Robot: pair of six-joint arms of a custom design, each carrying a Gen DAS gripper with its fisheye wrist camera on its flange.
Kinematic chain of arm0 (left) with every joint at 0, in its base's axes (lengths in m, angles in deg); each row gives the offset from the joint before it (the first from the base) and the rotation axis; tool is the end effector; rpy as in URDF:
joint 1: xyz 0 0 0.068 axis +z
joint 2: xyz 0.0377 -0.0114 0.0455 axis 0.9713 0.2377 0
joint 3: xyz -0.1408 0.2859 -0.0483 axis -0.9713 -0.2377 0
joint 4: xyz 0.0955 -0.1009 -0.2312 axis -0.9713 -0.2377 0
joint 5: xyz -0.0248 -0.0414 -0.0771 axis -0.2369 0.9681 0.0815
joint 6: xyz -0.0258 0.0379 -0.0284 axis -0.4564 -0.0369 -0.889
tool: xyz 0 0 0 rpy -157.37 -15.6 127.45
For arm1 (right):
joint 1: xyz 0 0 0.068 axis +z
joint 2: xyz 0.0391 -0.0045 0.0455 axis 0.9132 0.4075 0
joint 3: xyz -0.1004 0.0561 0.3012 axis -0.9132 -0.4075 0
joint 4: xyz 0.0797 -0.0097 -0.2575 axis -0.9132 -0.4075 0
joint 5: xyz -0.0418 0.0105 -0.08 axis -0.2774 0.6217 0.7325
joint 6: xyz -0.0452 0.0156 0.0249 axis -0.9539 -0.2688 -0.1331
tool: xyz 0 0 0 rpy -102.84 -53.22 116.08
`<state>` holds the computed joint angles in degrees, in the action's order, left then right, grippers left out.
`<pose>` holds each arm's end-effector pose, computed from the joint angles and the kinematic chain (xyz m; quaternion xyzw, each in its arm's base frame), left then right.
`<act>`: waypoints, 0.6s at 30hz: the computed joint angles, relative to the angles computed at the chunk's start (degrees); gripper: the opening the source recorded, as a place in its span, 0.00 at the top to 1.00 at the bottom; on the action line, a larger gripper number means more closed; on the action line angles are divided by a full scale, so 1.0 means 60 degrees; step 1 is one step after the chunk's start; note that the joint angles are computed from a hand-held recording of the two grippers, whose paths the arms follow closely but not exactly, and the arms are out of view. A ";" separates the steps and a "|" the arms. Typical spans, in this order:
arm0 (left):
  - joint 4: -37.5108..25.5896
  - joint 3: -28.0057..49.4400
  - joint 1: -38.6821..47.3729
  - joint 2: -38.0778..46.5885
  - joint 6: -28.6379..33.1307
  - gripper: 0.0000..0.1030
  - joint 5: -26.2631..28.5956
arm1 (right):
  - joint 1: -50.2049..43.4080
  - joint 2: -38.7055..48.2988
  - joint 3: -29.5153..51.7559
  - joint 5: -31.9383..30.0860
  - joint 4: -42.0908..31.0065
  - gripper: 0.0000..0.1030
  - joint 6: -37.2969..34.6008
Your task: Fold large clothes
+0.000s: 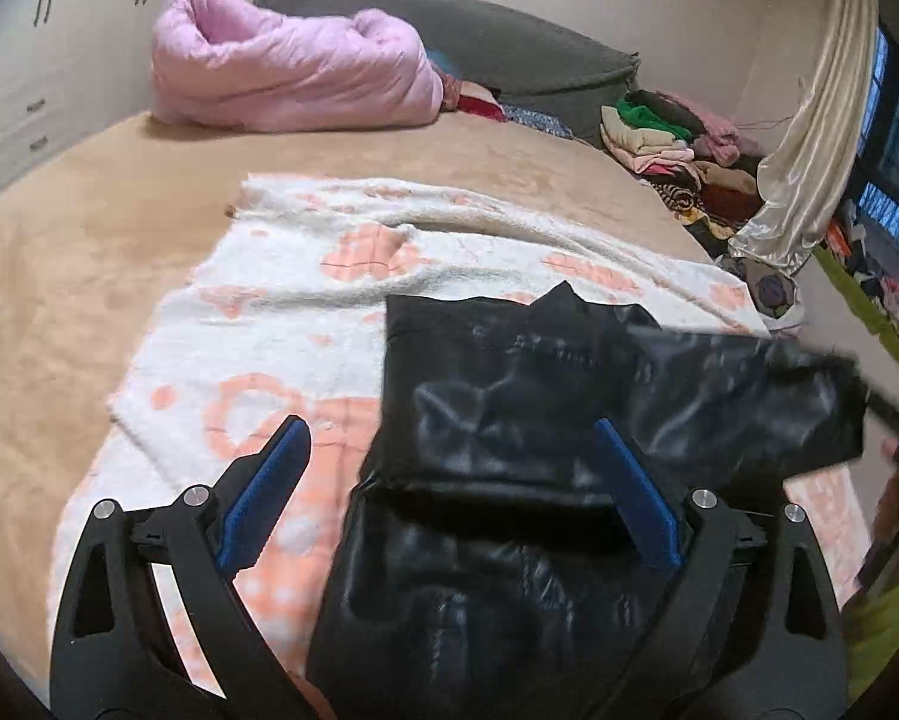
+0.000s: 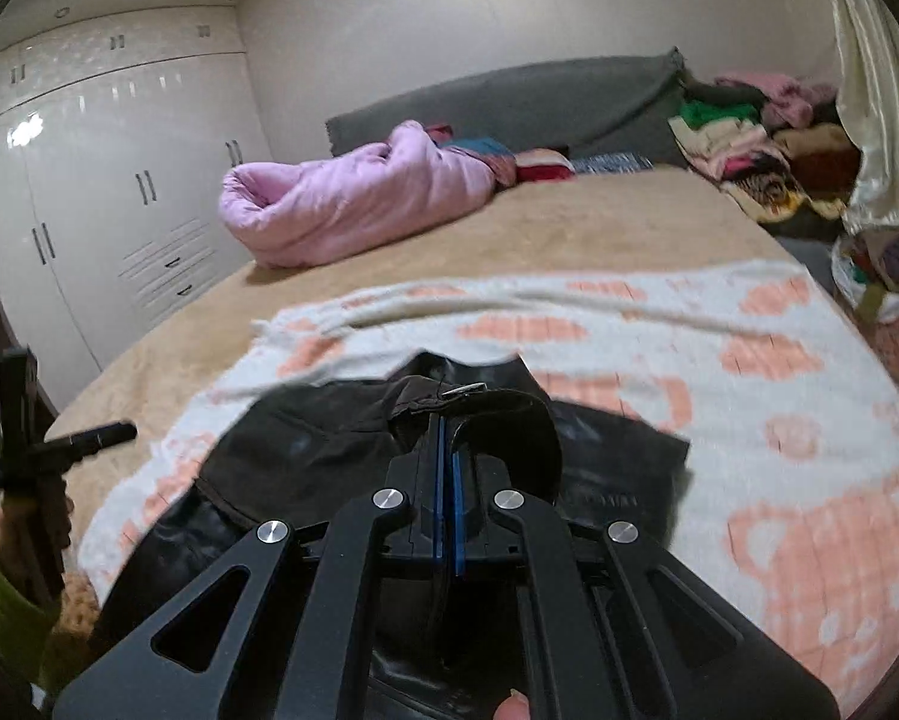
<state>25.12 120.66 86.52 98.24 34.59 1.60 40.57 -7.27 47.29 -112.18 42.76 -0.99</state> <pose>0.2867 0.0347 0.1834 0.0788 0.9033 -0.1669 0.3873 0.1927 -0.0697 0.2187 0.0160 0.8756 0.1360 0.4633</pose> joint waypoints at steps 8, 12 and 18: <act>-0.0257 0.1443 -0.1230 0.1642 -0.0645 0.60 -0.0704 | -0.0171 0.0705 -0.0360 0.0030 0.0693 0.98 0.0025; -0.0675 0.2078 -0.1754 0.2342 -0.0541 0.94 -0.0844 | -0.0122 0.0770 -0.0387 0.0239 0.0699 0.97 -0.0020; -0.0744 0.2485 -0.2264 0.3161 -0.0604 0.94 -0.1325 | -0.0158 0.0890 -0.0371 0.0302 0.0767 0.97 -0.0070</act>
